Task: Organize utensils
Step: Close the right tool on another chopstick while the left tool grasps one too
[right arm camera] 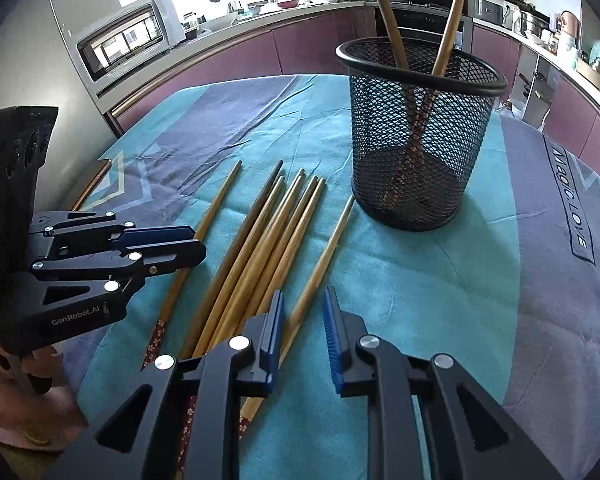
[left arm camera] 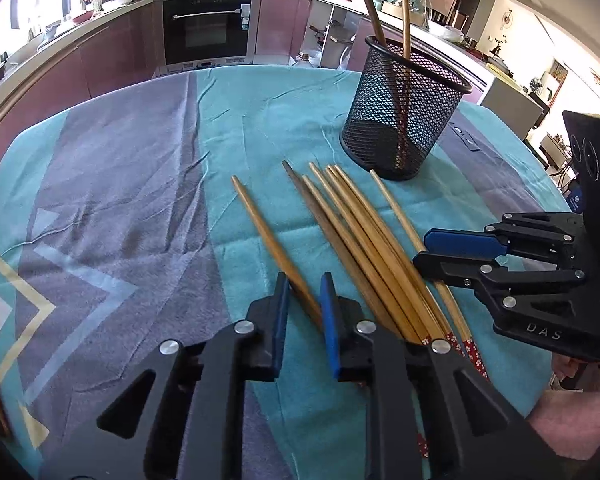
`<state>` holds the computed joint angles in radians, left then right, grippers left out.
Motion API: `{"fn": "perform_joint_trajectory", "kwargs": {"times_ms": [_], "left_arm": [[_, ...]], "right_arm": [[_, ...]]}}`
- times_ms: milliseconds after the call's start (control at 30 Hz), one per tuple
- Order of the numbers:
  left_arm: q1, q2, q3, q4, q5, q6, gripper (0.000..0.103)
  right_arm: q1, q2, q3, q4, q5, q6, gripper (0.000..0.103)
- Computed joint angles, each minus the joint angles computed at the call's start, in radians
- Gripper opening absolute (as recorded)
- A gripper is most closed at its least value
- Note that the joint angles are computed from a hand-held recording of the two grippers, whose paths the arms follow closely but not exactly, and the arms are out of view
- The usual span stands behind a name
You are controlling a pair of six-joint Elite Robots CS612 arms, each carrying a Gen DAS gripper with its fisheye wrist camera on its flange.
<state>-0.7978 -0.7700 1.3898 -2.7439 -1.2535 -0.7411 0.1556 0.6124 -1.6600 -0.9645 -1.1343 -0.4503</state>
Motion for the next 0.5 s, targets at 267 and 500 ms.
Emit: {"fn": "perform_joint_trajectory", "kwargs": {"times_ms": [267,500], "left_arm": [[0.006,0.006,-0.015,0.02,0.002,-0.01,0.015],[0.005,0.005,-0.025,0.071,0.031,-0.018,0.013]], "right_arm": [[-0.001,-0.004,0.018,-0.015,0.013,0.015,0.009],[-0.003,-0.011,0.025,-0.011,-0.011,-0.001,0.006]]}}
